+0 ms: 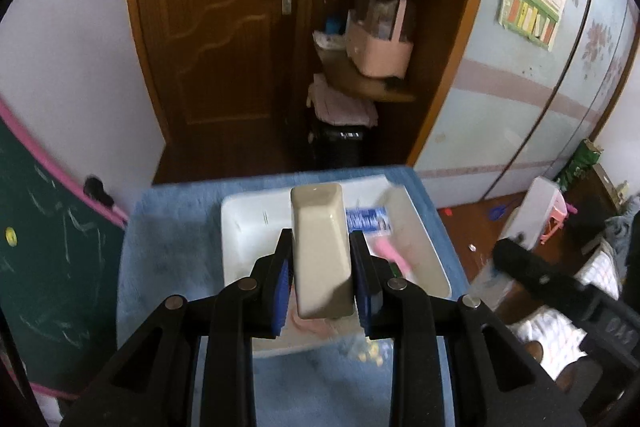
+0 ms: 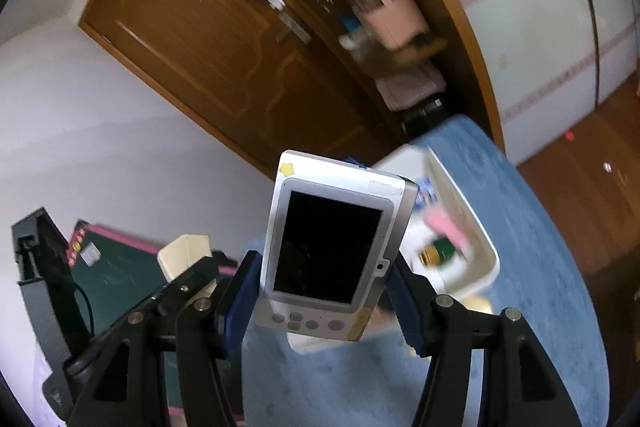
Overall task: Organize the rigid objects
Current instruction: 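Lift the block and game device and carry both over the white tray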
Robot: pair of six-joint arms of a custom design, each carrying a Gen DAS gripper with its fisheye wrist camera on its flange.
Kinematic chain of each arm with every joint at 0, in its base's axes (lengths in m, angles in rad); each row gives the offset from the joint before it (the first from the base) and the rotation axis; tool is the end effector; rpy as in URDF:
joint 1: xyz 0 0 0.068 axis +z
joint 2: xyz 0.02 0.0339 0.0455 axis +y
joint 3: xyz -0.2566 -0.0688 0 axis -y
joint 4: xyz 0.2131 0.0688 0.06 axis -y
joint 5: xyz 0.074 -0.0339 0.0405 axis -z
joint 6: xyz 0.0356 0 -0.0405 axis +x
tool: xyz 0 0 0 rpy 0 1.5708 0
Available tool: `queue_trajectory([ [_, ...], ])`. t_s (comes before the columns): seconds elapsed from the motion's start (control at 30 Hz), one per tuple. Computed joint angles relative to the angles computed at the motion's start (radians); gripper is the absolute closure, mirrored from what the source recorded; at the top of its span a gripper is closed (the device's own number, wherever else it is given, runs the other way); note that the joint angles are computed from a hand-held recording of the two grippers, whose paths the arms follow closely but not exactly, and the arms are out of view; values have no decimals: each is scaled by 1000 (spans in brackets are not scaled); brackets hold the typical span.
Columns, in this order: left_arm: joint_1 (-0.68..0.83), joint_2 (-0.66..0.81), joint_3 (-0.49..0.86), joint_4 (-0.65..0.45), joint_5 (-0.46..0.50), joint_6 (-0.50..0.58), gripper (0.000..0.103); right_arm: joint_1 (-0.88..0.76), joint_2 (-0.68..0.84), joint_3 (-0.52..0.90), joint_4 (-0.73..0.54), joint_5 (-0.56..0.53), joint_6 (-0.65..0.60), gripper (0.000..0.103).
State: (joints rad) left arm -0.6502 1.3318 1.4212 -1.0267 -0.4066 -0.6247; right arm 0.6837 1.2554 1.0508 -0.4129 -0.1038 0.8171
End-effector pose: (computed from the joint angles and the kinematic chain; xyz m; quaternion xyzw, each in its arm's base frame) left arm 0.1910 -0.1276 0.3556 -0.0510 0.9314 -0.0274 0.3593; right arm 0.1918 0.1611 0.3095 0.0354 0.8870 0.3462 0.3037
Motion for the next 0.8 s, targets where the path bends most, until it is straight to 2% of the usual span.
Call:
queue_trajectory([
  [0.2, 137, 84, 55, 68, 54, 133, 74, -83, 127, 165, 27, 2, -44, 41],
  [0.37, 268, 198, 19, 151, 177, 205, 74, -123, 274, 252, 45, -14, -58, 41],
  [0.57, 335, 373, -20, 252, 222, 260, 74, -117, 457, 284, 50, -24, -76, 41],
  [0.8, 370, 550, -42, 339, 218, 308, 74, -86, 666, 285, 59, -43, -73, 41],
])
